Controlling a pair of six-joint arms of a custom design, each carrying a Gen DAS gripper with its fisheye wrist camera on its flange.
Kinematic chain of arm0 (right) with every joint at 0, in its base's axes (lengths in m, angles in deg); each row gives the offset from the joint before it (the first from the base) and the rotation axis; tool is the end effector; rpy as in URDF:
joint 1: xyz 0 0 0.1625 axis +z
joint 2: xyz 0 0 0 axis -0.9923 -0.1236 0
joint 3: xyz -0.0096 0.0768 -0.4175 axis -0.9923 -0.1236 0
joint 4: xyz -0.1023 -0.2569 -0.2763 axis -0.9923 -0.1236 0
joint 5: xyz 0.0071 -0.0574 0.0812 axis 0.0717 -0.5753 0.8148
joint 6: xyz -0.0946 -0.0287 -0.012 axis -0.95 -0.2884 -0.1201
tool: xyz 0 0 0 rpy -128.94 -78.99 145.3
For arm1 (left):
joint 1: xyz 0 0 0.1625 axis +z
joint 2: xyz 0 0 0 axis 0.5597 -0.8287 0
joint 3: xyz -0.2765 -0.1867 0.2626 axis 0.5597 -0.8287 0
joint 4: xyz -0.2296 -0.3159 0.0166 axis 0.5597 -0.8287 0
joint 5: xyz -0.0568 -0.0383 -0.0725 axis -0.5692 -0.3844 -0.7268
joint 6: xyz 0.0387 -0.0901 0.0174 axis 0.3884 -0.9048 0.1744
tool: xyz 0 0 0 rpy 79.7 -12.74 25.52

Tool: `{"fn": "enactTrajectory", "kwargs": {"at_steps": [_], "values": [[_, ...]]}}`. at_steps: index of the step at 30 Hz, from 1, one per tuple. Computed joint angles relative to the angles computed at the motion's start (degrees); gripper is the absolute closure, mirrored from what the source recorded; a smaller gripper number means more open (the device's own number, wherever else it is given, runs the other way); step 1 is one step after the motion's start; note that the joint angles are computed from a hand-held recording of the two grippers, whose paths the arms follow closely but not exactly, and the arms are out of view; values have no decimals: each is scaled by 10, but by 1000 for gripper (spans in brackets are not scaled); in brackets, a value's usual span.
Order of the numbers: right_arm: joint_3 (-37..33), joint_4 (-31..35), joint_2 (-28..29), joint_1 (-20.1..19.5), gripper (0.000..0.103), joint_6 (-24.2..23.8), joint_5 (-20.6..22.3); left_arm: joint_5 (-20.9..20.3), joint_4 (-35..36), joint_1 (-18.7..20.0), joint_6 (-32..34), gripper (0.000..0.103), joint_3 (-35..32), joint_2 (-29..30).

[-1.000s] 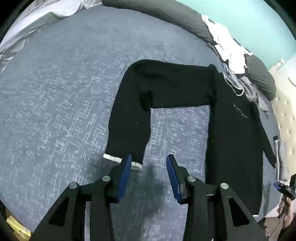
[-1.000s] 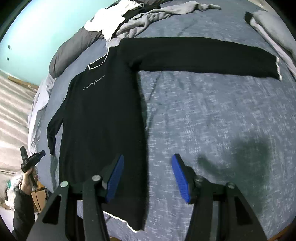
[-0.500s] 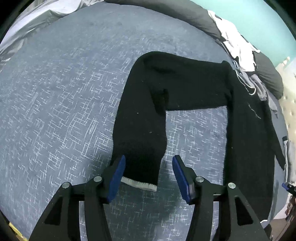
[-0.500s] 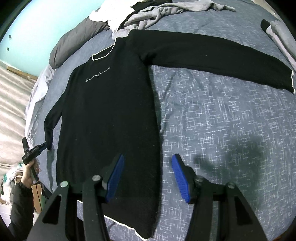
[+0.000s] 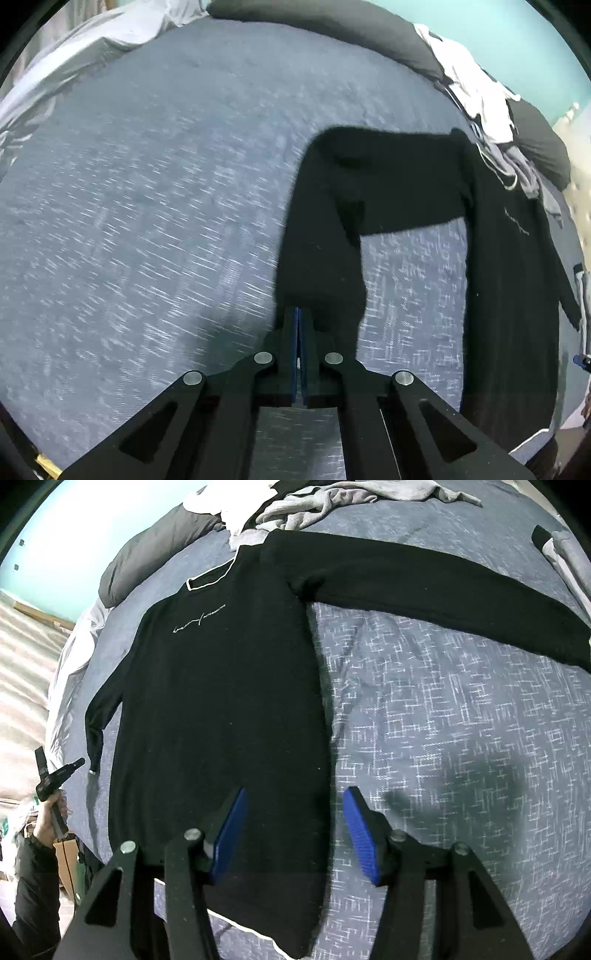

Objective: Fold clothes
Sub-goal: 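Grasp the sleeve cuff with the left tool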

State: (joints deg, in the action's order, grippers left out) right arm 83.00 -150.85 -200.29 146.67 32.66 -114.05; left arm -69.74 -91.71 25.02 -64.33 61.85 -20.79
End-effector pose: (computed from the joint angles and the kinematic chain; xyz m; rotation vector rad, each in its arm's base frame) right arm -0.0211 -0.2974 0.4126 -0.3720 -2.6464 0.6595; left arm -0.1513 -0.6224 0.2234 0.4617 2.5259 -0.3609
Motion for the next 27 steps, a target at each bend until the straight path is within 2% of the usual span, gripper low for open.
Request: {"fn": "enactTrajectory", "kwargs": {"at_steps": [4,5,6,7,8,16,17,18,21,23,27], "values": [[2,-2,3,3,48,2,1,-14,12,5,-17,101,1,-1],[3,-2,4,5,48,2,1,-15,15,6,-22,91,0,1],[3,-1,4,6,48,2,0,-18,16,9,-29,65,0,5],[4,-1,4,7,48,2,-1,-28,10,12,-35,54,3,6],[3,0,5,9,48,2,-3,-42,0,16,-36,48,6,6],[2,6,7,18,48,6,-18,-44,-14,18,-25,49,15,19],[2,6,7,18,48,7,-19,-41,-16,18,-22,52,17,20],[3,6,8,18,48,8,-20,-36,-15,17,-20,64,17,21],[4,7,9,19,48,8,-20,-24,-6,13,-16,87,15,21],[5,7,10,20,48,8,-20,-15,-2,8,-5,92,11,15],[6,6,15,24,48,10,-21,19,7,-1,18,94,-5,3]]}}
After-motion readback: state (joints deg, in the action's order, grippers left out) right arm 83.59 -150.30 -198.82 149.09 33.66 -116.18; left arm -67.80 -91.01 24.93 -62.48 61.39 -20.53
